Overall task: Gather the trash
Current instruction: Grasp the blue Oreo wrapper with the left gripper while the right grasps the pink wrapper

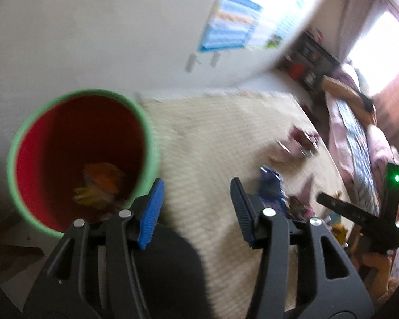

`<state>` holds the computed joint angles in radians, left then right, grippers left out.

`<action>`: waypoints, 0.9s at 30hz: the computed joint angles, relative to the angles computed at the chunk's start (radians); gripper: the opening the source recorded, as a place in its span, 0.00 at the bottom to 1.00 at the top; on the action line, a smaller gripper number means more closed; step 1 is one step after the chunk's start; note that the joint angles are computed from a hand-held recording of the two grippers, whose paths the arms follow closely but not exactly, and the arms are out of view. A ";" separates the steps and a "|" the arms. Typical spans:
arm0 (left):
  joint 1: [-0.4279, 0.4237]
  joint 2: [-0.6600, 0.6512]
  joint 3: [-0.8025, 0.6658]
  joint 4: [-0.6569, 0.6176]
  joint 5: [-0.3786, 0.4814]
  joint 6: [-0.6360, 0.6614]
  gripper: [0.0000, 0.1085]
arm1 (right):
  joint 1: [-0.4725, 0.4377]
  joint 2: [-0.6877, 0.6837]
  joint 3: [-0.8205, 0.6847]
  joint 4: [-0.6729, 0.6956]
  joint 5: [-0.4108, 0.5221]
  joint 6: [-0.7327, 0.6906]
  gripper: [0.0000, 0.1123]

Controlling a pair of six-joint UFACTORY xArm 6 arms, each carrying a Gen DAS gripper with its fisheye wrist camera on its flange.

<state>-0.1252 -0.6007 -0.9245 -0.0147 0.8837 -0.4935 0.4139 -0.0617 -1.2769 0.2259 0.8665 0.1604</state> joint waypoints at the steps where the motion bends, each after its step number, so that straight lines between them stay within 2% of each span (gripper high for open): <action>1: -0.021 0.017 -0.007 -0.005 0.001 0.000 0.45 | -0.004 -0.008 0.012 0.000 -0.006 -0.006 0.53; 8: -0.167 0.247 -0.118 -0.023 0.000 0.045 0.45 | -0.059 -0.032 0.054 0.103 -0.047 -0.021 0.53; 13: -0.215 0.369 -0.179 -0.002 0.038 0.046 0.45 | -0.079 -0.050 0.067 0.177 -0.057 -0.052 0.53; 15: -0.215 0.389 -0.184 -0.008 0.048 0.048 0.40 | -0.079 -0.044 0.061 0.192 -0.046 -0.064 0.53; 16: -0.218 0.385 -0.175 0.009 0.037 0.033 0.33 | -0.078 -0.043 0.060 0.194 -0.041 -0.066 0.53; 17: -0.218 0.385 -0.178 0.007 0.042 0.040 0.18 | -0.077 -0.040 0.057 0.195 -0.036 -0.067 0.53; 19: -0.214 0.385 -0.182 0.004 0.055 0.036 0.07 | -0.075 -0.033 0.051 0.198 -0.024 -0.068 0.53; 22: -0.205 0.354 -0.165 0.000 0.043 0.020 0.06 | -0.072 -0.023 0.045 0.198 -0.009 -0.070 0.53; 27: -0.210 0.263 -0.124 0.068 0.029 -0.029 0.06 | -0.057 -0.015 0.037 0.161 0.003 -0.070 0.53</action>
